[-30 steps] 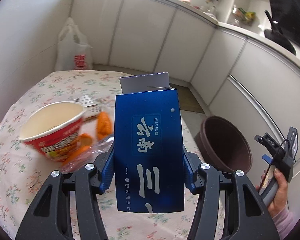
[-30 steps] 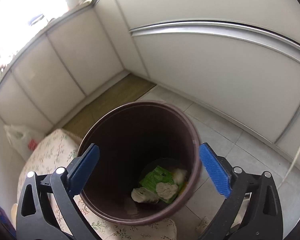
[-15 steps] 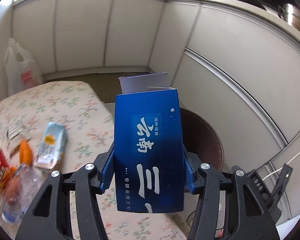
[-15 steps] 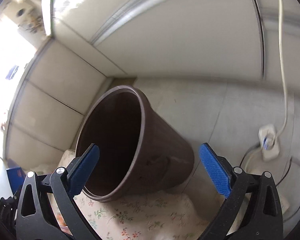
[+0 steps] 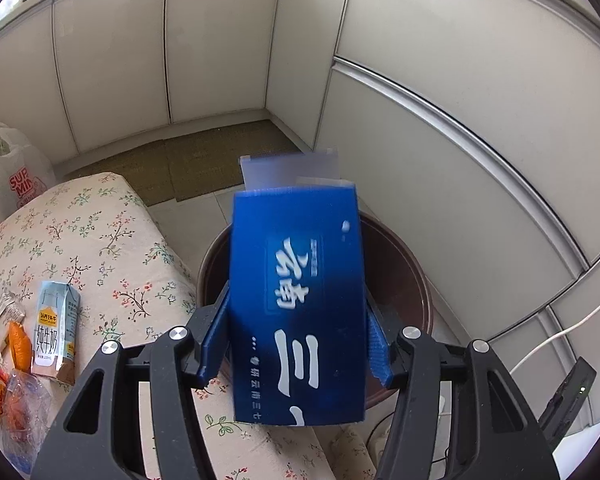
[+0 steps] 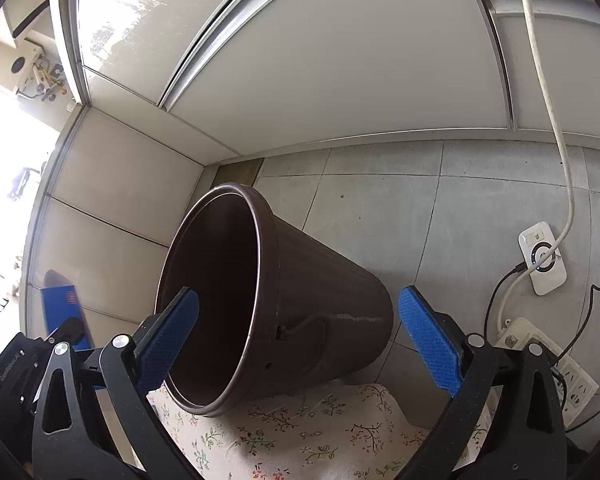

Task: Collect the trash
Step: 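Carry the blue box over the brown bin and open the left tool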

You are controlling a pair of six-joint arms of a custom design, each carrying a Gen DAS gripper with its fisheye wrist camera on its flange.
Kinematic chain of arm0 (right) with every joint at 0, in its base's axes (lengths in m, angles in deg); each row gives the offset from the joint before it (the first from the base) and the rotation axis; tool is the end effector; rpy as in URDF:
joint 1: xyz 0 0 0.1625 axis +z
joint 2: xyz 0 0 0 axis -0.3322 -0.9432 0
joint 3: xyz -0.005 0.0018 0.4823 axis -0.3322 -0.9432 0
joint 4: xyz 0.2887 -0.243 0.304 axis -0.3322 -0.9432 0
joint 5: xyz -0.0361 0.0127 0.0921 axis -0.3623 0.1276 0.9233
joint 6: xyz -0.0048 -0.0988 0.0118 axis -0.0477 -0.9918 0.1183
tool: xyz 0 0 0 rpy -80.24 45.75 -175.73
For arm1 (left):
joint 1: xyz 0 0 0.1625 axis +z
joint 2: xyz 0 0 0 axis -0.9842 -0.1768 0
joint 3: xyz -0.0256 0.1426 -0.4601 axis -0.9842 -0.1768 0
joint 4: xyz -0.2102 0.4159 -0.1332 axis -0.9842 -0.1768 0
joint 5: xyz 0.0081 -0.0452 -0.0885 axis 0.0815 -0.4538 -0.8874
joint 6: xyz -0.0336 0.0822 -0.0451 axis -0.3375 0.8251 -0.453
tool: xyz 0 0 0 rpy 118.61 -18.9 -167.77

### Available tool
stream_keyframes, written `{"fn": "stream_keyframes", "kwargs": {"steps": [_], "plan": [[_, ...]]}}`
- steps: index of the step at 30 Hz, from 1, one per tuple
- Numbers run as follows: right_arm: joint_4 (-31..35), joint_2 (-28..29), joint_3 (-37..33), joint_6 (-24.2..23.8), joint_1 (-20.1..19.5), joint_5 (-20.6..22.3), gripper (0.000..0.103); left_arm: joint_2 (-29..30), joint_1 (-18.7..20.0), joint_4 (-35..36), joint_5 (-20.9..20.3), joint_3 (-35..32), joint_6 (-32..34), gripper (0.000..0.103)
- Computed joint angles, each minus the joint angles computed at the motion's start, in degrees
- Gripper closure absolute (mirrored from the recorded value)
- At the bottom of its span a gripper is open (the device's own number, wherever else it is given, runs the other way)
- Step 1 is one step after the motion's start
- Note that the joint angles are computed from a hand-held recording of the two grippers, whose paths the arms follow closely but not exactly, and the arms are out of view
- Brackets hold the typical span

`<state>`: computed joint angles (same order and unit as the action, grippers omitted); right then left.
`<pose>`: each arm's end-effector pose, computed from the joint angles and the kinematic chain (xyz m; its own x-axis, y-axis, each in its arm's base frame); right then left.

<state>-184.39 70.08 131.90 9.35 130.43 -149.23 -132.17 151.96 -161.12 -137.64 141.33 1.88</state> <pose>0.3466 -0.7135 -0.0642 -0.8613 0.5028 -0.0732 0.3003 0.3876 -0.8715 -0.0667 -0.8122 0.3628 -0.7825 0.2173 -0.5835 0.5142 0.7540 -0.4088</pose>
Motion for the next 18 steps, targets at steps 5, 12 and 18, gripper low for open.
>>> {"fn": "stream_keyframes", "kwargs": {"steps": [5,12,18], "plan": [[0.5,0.2,-0.6,-0.8,0.2,-0.2,0.007,-0.4,0.3,-0.8,0.2,0.7,0.7,0.038],[0.9,0.2,-1.0,-2.0,0.5,-0.5,0.007,-3.0,0.9,-4.7,1.6,4.3,0.4,0.031],[1.3,0.0,-0.8,-1.7,0.4,-0.4,0.007,-6.0,2.4,-6.0,5.7,7.9,0.9,0.028]]}}
